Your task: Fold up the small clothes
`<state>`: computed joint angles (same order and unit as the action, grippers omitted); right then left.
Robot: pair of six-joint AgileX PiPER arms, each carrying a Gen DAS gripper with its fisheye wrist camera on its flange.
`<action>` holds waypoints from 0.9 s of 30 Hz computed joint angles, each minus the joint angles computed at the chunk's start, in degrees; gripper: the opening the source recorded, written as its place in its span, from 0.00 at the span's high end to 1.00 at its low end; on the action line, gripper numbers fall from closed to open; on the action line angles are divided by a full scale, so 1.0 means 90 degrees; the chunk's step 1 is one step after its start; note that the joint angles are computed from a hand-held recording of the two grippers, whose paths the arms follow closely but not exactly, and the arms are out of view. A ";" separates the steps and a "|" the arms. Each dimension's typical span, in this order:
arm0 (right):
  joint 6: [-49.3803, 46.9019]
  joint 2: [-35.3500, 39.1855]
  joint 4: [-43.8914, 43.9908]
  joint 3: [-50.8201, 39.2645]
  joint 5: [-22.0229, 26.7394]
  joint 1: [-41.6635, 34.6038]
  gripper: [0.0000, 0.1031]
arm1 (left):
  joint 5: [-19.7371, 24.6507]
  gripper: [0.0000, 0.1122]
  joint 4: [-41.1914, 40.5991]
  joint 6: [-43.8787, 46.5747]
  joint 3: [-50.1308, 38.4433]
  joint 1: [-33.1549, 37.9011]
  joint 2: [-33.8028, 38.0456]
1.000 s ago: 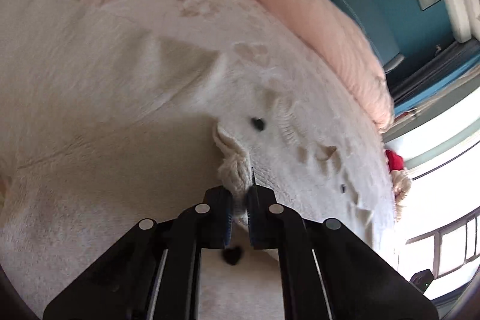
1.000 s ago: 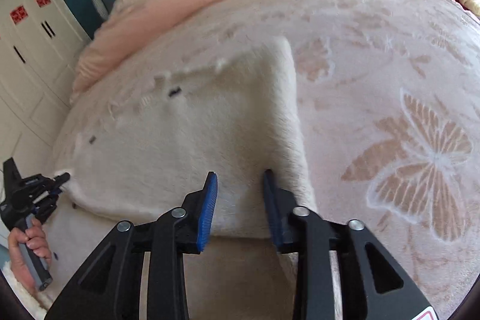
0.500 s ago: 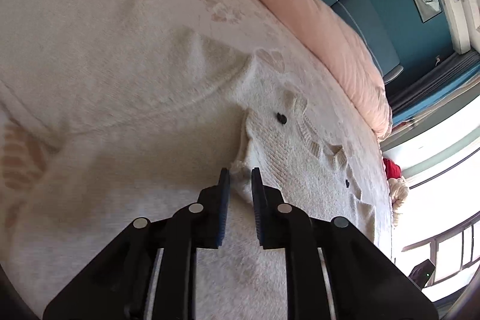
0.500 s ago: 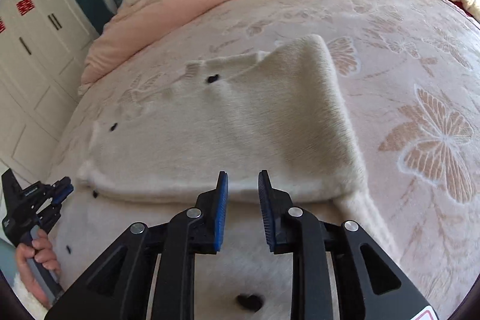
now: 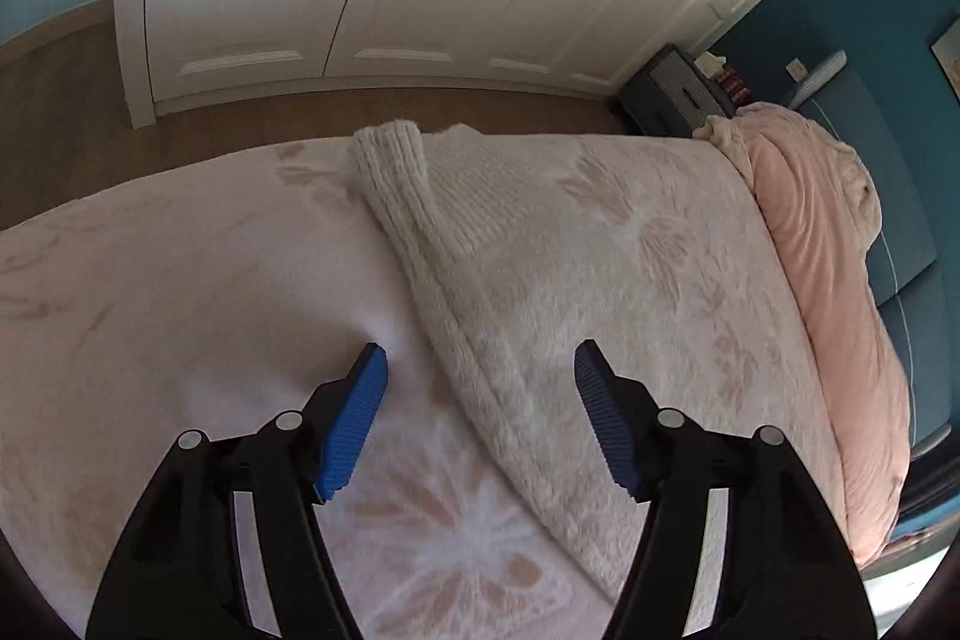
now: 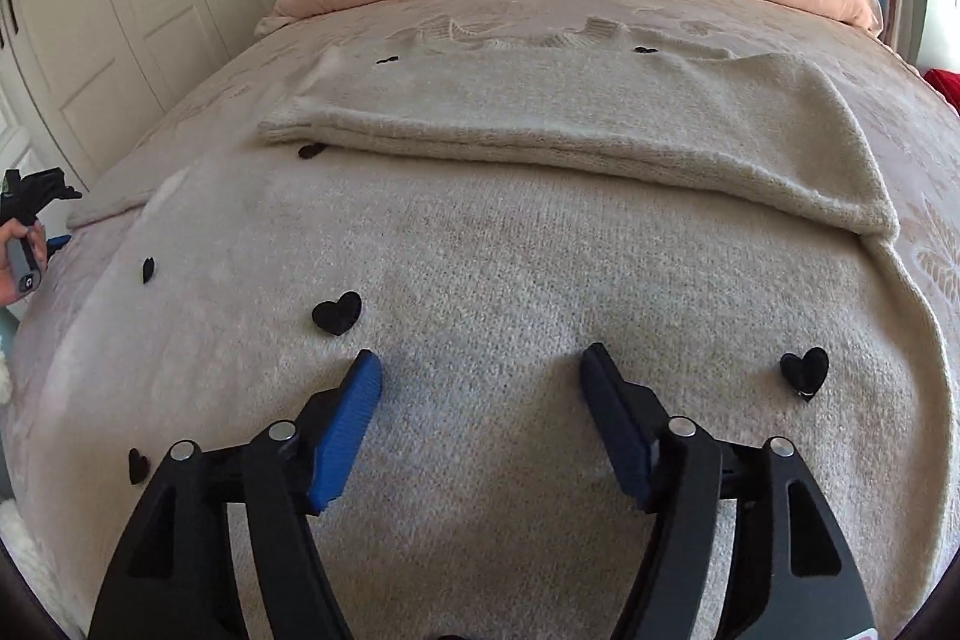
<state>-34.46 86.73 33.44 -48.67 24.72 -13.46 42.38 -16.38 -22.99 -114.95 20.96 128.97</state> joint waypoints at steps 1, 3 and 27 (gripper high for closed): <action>-0.0222 -0.0001 0.0186 0.0036 0.0022 -0.0037 0.29 | 0.0142 0.49 0.0082 -0.0066 -0.0316 -0.0020 0.0161; -0.0570 0.0015 0.0549 0.0081 0.0051 -0.0121 0.27 | 0.0836 0.91 -0.0140 0.0132 -0.1315 -0.0094 0.0638; -0.1182 0.0255 0.2209 -0.1086 0.1843 -0.1499 0.23 | -0.1604 0.43 -0.2470 0.1863 0.2750 -0.4696 -0.1655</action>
